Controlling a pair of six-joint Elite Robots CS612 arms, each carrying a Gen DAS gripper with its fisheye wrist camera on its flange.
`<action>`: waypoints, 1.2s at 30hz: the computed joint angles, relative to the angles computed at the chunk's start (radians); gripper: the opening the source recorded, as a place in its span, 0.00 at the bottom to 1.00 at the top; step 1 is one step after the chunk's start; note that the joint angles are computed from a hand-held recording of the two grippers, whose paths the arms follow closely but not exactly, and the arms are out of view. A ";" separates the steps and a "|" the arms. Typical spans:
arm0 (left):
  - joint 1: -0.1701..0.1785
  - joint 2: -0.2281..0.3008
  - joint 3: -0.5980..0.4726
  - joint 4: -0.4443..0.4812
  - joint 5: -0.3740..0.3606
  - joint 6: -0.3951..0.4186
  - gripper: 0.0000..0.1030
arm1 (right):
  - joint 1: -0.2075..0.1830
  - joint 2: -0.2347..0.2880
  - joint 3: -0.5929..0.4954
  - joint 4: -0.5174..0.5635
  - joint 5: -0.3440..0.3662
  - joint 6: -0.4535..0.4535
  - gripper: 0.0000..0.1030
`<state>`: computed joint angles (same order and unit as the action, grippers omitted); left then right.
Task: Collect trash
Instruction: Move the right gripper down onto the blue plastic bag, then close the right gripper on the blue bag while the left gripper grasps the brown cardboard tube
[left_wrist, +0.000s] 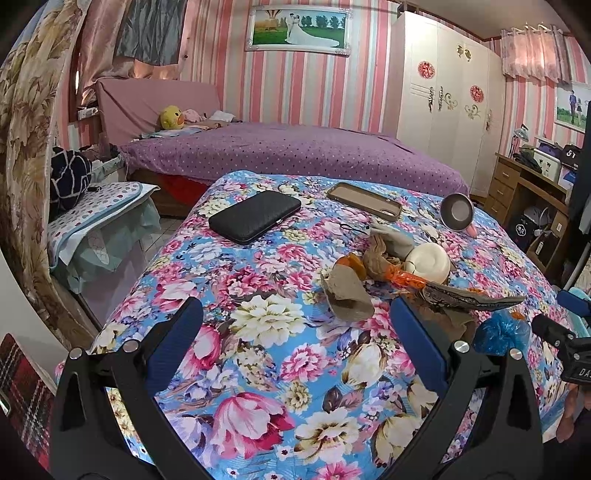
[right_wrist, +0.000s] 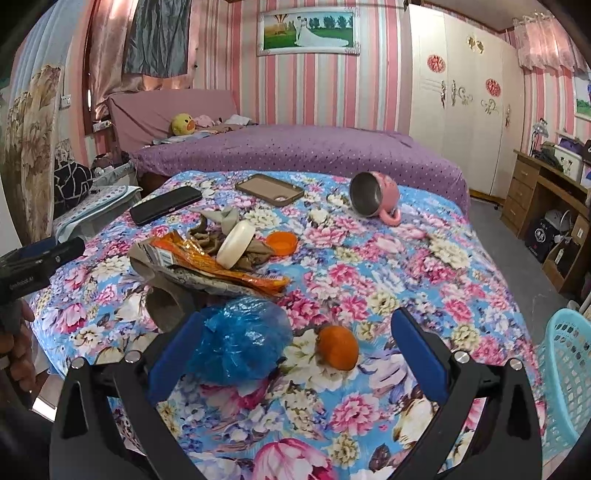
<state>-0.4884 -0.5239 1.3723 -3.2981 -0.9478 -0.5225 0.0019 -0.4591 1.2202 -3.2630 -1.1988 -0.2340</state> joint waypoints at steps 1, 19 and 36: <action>0.000 0.000 0.000 0.003 -0.002 0.000 0.95 | 0.000 0.000 -0.002 0.015 0.008 0.001 0.96; 0.003 -0.003 0.003 0.016 -0.023 0.004 0.95 | 0.038 0.028 -0.075 0.277 0.000 -0.089 0.94; -0.010 0.028 -0.058 -0.005 -0.182 0.067 0.95 | -0.026 -0.009 -0.018 0.101 0.121 -0.010 0.30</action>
<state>-0.4986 -0.4960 1.3140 -3.3030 -1.1297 -0.4559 -0.0246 -0.4682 1.2022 -3.1620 -1.0777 -0.2444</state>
